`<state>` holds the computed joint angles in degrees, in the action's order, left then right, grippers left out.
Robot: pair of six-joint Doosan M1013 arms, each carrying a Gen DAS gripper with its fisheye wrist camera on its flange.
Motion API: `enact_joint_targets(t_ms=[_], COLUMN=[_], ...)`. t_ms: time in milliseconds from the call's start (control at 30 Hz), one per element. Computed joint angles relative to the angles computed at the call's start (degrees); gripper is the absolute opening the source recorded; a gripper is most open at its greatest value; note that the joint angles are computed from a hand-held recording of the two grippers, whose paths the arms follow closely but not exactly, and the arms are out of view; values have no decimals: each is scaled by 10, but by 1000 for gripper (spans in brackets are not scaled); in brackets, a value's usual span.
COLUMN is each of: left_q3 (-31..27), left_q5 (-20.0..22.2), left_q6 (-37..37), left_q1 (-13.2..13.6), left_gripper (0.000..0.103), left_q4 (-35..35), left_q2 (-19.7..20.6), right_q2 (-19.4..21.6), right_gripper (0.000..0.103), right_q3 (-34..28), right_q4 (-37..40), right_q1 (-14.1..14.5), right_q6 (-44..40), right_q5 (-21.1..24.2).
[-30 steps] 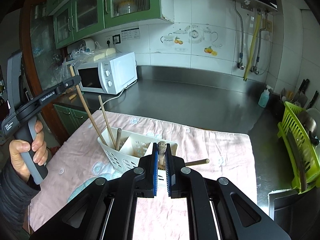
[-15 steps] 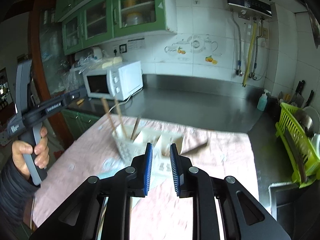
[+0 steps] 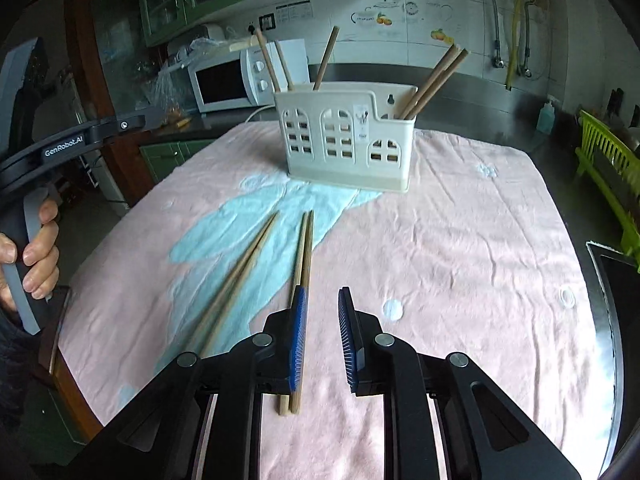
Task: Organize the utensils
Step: 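Move both tools back down over the remaining chopsticks on the towel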
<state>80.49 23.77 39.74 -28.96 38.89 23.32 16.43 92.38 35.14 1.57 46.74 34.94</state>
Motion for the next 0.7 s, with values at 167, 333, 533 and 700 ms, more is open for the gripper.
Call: enact_joint_targets(t_ms=[167, 333, 533, 700], left_q3=[34, 56, 60, 61], left_q5=[5, 11, 30, 45], left_q6=[58, 140, 188, 205], left_q1=[-6, -9, -14, -12], left_gripper=[29, 29, 28, 28], left_q4=[-87, -188, -244, -273], left_q2=[-5, -1, 10, 17], right_q2=[8, 12, 16, 20], right_gripper=[15, 12, 11, 11], right_q3=[17, 25, 29, 26], right_q4=[9, 17, 16, 0], right_q1=[-2, -3, 0, 4], right_q6=[6, 4, 6, 15], right_q5=[13, 23, 27, 27])
